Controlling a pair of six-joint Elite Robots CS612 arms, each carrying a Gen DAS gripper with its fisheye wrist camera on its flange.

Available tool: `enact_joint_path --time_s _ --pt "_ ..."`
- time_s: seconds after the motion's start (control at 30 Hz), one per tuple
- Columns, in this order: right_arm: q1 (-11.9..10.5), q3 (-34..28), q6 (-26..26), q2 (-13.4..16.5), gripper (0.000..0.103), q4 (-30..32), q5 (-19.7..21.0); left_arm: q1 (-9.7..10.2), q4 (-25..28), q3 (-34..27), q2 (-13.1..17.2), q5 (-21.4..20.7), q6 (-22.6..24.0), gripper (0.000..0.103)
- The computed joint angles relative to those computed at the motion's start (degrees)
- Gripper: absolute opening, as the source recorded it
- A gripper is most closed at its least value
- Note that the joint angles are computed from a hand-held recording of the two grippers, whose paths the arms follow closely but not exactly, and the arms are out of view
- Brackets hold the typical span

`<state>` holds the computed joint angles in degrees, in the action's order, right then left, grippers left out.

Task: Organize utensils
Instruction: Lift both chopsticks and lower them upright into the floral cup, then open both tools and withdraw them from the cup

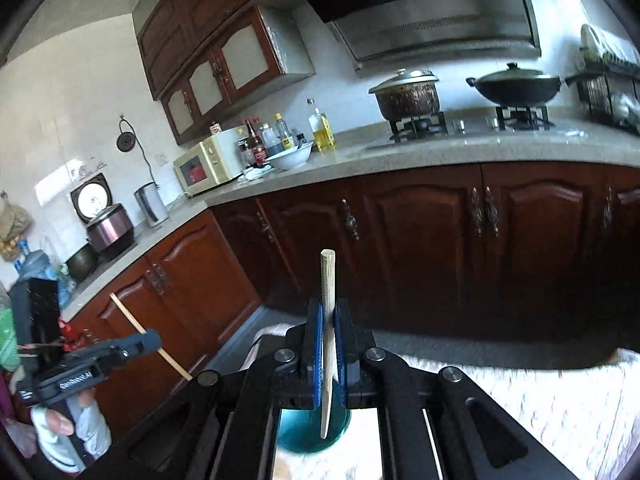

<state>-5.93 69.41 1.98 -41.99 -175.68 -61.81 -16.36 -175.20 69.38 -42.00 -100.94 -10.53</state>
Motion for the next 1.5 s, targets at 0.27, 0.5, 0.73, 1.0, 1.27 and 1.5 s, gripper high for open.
enact_joint_path --time_s 0.27,0.5,0.73,1.0,1.27,1.5 --pt "2.04 -7.95 -4.07 5.89 0.005 9.95 -2.76 -1.17 6.76 -4.46 4.64 3.79 0.63 0.005" --pt "1.84 -10.14 -4.69 8.48 0.005 15.95 -1.83 -2.06 10.26 -5.17 6.22 5.84 1.62 0.005" --pt "1.23 -10.62 -1.68 9.48 0.018 19.09 -0.06 -2.40 10.74 -4.80 6.36 7.55 0.23 0.038" --pt "0.78 -3.51 -1.96 6.36 0.046 13.79 -0.97 -1.85 6.43 -1.05 4.65 5.08 -1.04 0.079" --pt "0.26 6.94 -1.62 1.61 0.063 3.50 -5.30 -3.40 4.12 4.55 1.91 11.57 -1.99 0.082" --pt "-0.86 15.44 -2.45 -2.36 0.077 -1.53 -9.13 -5.08 -0.31 8.89 0.18 12.09 0.08 0.082"
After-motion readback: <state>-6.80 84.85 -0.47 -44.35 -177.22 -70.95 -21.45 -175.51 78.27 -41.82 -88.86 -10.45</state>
